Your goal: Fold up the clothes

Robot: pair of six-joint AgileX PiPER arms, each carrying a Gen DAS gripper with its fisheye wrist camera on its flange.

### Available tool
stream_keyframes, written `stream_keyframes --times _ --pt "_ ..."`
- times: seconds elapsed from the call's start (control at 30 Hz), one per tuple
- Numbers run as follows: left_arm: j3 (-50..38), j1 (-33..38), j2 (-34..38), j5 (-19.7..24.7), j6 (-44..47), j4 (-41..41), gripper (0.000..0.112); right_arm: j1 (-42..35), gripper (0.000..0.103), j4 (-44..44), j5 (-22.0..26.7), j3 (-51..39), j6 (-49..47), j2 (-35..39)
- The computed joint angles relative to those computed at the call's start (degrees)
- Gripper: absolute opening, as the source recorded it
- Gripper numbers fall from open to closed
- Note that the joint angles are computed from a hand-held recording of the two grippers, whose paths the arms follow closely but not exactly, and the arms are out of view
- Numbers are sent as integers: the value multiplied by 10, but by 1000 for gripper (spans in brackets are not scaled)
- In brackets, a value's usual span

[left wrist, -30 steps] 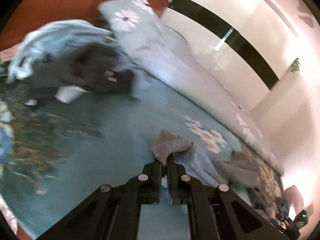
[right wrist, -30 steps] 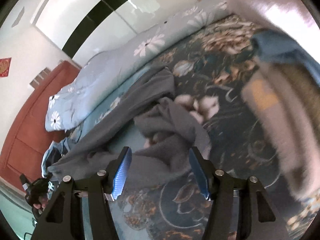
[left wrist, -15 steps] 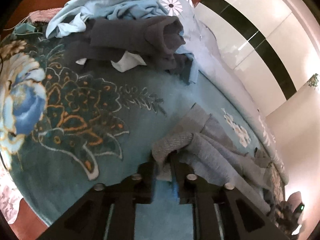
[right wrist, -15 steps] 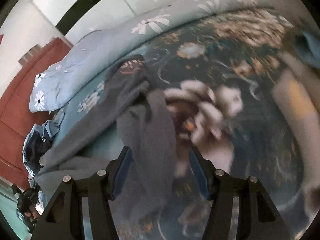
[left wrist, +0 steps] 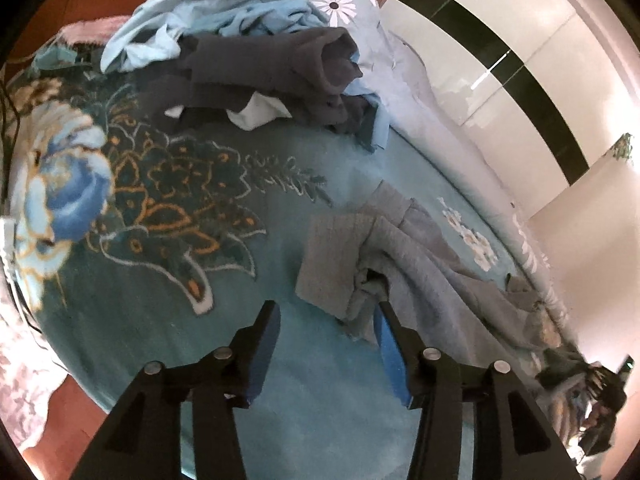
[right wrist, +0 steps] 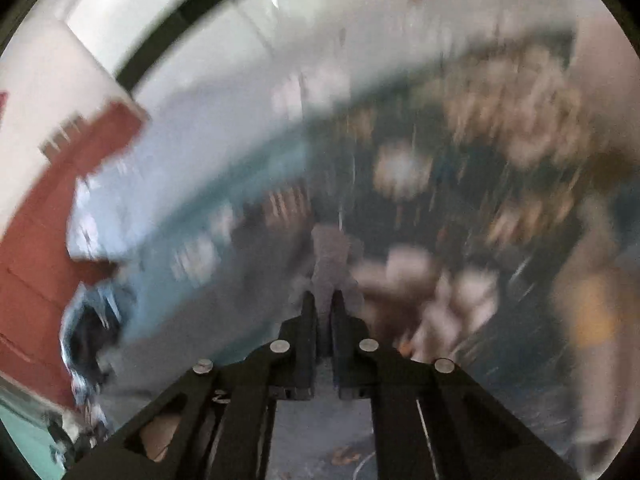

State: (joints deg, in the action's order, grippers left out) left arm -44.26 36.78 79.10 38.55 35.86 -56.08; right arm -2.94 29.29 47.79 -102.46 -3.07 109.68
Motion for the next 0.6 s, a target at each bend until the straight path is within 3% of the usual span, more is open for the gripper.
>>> stream_keyframes --times 0.13,0.4,0.6 --pt "16 7 6 15 24 -44 54 -44 6 -10 -58 128 -33 -110" --pt "39 -17 24 -2 11 -54 55 -83 6 -46 -93 339 -64 -169" --pt "35 -27 34 -22 12 -76 56 -65 6 -86 -111 376 -44 -202"
